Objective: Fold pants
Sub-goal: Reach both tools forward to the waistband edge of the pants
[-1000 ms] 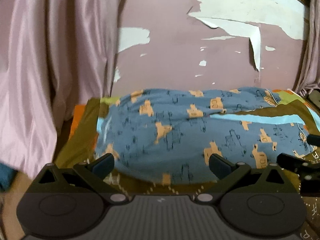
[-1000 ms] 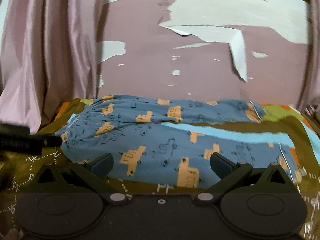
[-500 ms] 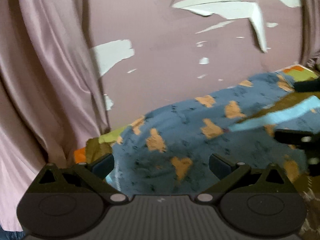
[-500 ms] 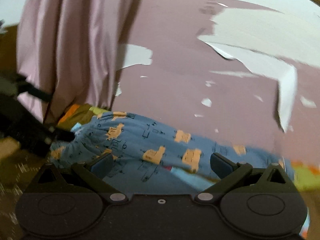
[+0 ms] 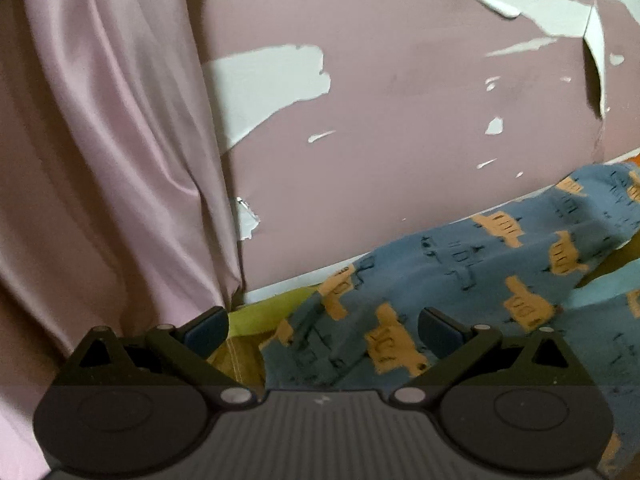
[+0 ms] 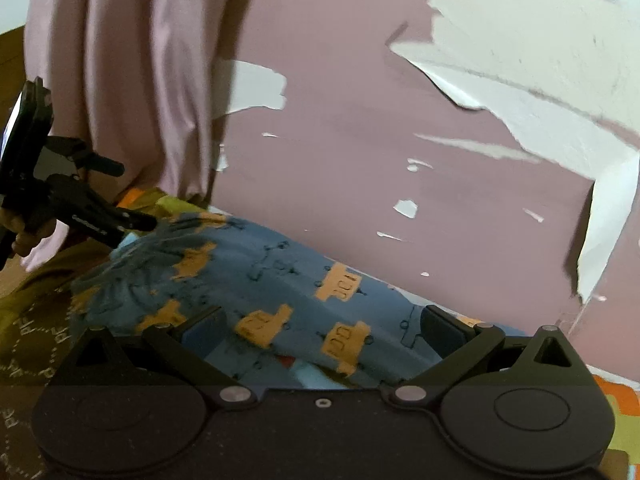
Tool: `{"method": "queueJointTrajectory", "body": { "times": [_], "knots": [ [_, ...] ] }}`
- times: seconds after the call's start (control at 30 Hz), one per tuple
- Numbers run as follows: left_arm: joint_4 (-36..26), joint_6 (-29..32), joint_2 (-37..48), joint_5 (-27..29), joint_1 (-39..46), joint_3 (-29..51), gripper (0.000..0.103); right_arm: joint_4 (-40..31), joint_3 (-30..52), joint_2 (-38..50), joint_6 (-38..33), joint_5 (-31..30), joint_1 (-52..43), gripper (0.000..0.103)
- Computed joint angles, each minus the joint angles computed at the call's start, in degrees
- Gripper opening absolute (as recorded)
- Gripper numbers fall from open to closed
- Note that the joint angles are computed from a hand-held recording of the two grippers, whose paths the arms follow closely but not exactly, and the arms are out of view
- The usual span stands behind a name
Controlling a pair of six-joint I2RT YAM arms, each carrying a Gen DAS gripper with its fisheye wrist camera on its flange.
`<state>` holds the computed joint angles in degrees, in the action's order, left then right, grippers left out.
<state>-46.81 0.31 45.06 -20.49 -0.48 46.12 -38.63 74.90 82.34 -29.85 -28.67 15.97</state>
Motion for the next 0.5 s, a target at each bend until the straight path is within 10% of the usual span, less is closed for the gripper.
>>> {"method": "queueJointTrajectory", "body": {
  "times": [0.13, 0.5],
  "knots": [
    [6.31, 6.08, 5.07, 5.57, 8.64, -1.14, 0.103, -4.25, 7.08, 12.98, -6.61, -12.32, -3.41, 0.103],
    [17.78, 19.19, 18.16, 19.71, 22.53, -1.77, 0.103, 4.87, 18.33, 29.81, -1.23, -11.29, 1.30, 0.103]
  ]
}}
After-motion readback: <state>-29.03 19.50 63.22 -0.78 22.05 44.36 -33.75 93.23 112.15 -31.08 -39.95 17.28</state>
